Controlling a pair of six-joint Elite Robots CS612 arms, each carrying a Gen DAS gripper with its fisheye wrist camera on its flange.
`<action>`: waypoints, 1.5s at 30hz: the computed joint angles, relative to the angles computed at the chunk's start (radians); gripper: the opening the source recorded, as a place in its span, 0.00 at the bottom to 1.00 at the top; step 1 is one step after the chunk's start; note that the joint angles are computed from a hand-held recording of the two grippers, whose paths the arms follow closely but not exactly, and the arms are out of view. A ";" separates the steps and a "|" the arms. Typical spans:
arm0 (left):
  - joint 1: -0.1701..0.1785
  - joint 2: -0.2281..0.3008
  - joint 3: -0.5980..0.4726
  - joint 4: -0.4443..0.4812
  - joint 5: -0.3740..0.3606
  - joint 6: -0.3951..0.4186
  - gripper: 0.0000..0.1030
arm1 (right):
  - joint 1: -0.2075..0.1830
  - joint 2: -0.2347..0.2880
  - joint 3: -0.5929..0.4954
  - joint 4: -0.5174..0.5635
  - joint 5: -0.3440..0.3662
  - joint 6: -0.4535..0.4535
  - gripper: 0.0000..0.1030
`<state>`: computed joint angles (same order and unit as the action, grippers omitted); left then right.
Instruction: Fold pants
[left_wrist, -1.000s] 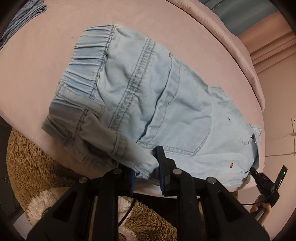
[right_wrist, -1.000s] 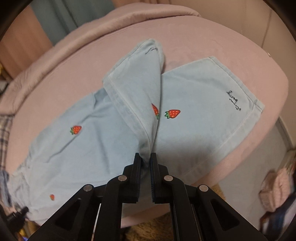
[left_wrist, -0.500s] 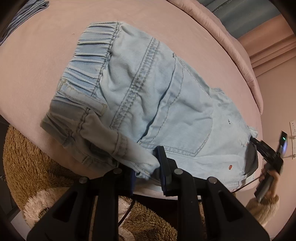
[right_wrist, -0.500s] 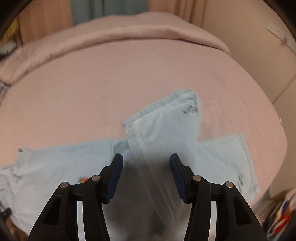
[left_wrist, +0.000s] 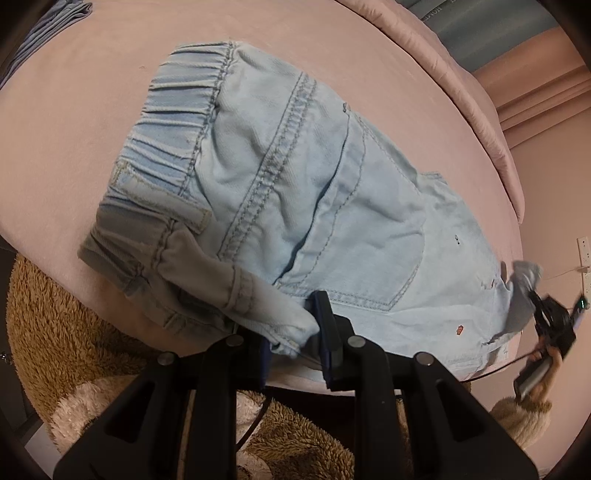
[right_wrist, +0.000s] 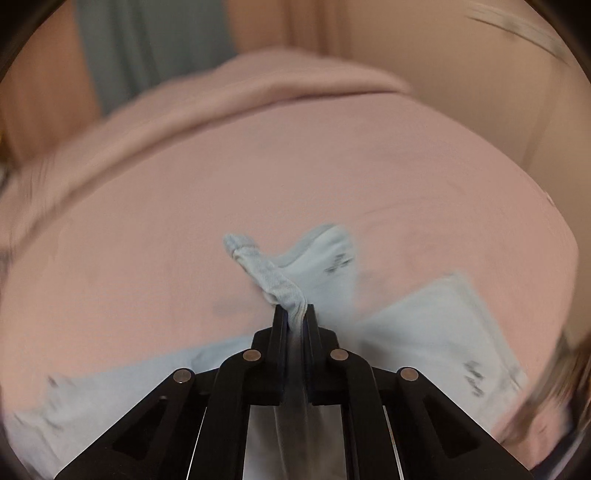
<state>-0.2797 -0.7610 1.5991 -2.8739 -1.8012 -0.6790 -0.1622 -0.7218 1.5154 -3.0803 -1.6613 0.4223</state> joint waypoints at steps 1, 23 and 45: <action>0.000 -0.001 0.000 0.002 0.001 0.001 0.22 | -0.010 -0.012 0.033 -0.043 0.004 0.047 0.07; 0.027 -0.014 0.019 -0.061 0.013 -0.053 0.36 | -0.101 -0.084 0.306 -0.236 0.046 0.444 0.39; 0.045 -0.072 0.082 -0.107 -0.012 -0.037 0.12 | -0.108 -0.101 0.296 -0.242 0.049 0.382 0.05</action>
